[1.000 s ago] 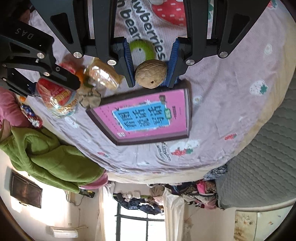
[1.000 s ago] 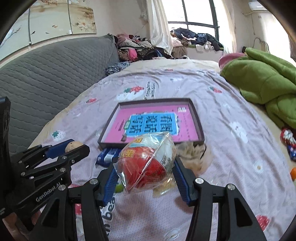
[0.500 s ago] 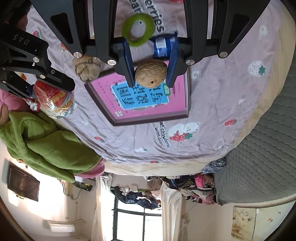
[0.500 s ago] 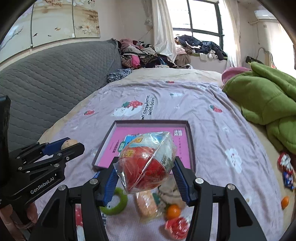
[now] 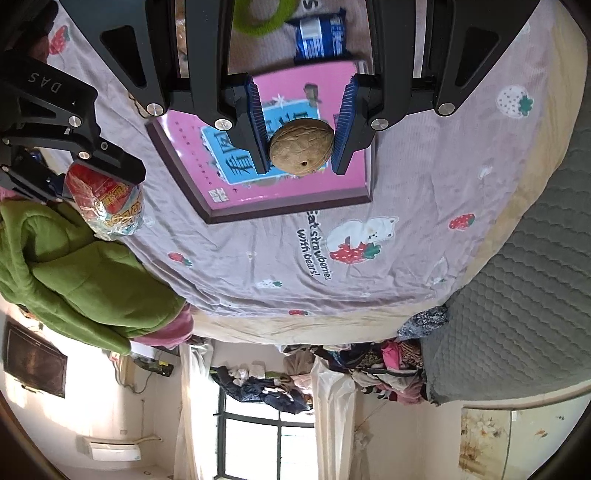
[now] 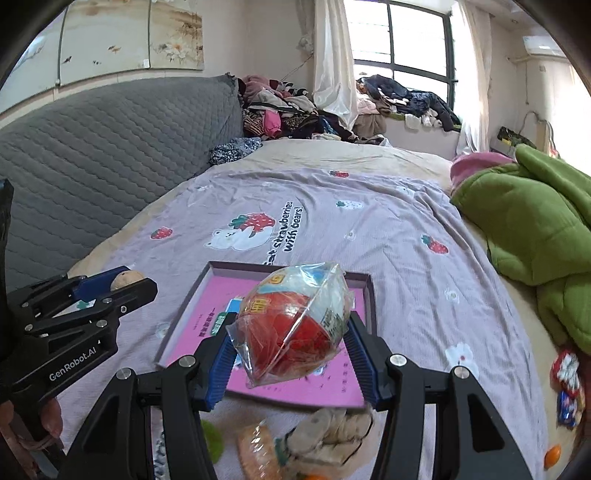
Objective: Organize objects
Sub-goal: 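Lift the walnut with the left tool while the right tool carries the egg to the pink tray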
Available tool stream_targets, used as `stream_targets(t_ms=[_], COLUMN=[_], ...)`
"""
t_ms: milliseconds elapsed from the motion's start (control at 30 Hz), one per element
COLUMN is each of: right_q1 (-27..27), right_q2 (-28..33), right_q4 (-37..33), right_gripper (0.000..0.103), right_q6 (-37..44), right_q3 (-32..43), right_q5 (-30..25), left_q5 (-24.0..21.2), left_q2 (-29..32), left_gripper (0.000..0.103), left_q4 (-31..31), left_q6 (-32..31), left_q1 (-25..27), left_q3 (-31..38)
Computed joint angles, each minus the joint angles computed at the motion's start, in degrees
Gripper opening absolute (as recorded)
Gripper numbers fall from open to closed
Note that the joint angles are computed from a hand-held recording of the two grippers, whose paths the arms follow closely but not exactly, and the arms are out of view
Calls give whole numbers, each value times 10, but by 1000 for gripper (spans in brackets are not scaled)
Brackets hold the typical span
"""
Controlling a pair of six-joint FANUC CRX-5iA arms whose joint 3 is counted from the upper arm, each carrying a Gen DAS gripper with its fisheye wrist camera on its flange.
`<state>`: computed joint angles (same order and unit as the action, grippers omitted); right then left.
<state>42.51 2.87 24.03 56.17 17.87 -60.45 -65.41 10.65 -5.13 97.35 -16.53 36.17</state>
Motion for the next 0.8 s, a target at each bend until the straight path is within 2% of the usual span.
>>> stream_targets(t_ms=[233,433,567,800], right_q1=[-30,-46,-58,-73], right_q2=[45,86,119,168], right_q4=[-28,-59,-93,-111], right_gripper=[56,56,56,56], right_q6=[60,90,102,108], right_q3=[26,42,75,123], right_q5=[8,-5,-48,-116], left_q5=[11,21,2,-50], left_q2=[46,72,97,139], left_gripper=[35,35,35,35], left_q4=[-7,14,21,33], left_q6=[11,12,15,22], left_q1=[6,21,25,33], left_q3=[12,-1,9,37])
